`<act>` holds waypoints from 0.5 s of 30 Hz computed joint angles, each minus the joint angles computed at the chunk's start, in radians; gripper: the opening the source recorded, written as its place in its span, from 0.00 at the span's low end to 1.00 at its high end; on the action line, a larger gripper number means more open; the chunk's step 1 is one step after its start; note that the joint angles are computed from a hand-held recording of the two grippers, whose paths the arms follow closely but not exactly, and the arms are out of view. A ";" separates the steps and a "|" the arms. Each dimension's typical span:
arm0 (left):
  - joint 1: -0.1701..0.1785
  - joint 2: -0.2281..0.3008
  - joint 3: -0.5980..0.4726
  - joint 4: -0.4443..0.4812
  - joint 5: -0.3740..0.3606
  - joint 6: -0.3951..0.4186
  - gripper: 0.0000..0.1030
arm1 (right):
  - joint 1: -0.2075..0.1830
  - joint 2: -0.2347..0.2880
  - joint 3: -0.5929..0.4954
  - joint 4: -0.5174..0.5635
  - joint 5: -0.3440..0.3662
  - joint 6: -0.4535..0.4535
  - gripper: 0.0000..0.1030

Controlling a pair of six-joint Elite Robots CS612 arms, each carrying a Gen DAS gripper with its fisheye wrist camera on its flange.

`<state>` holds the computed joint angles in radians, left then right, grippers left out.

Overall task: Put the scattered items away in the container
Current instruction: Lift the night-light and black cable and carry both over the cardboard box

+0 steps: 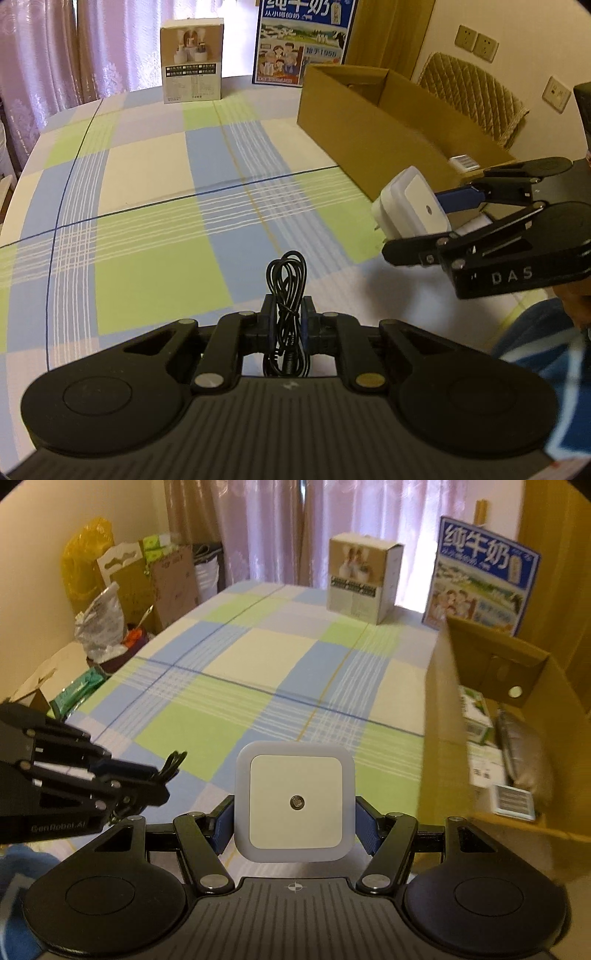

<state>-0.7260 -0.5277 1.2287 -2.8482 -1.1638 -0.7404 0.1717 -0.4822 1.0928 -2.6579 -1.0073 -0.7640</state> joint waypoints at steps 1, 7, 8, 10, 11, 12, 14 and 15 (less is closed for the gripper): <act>-0.005 -0.002 0.000 0.000 0.005 -0.006 0.09 | -0.005 -0.007 0.010 -0.010 0.004 0.003 0.61; -0.033 -0.014 -0.007 0.007 0.044 -0.015 0.09 | -0.033 -0.044 0.072 -0.066 0.010 0.029 0.61; -0.037 -0.015 -0.010 0.006 0.051 -0.016 0.09 | -0.038 -0.049 0.081 -0.074 0.009 0.034 0.61; -0.045 -0.016 -0.016 0.004 0.062 -0.015 0.09 | -0.048 -0.059 0.097 -0.090 0.009 0.044 0.61; -0.048 -0.016 -0.019 0.004 0.067 -0.015 0.09 | -0.053 -0.065 0.107 -0.101 0.009 0.052 0.61; -0.052 -0.016 -0.023 0.005 0.072 -0.016 0.09 | -0.058 -0.069 0.115 -0.110 0.009 0.058 0.61; -0.057 -0.014 -0.031 0.000 0.077 -0.015 0.09 | -0.069 -0.077 0.129 -0.130 0.011 0.075 0.61; -0.060 -0.012 -0.037 -0.003 0.079 -0.016 0.09 | -0.074 -0.081 0.134 -0.138 0.011 0.084 0.61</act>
<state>-0.7855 -0.5398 1.1919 -2.8514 -1.0852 -0.7560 0.0979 -0.5627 1.2265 -2.7963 -0.9967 -0.6799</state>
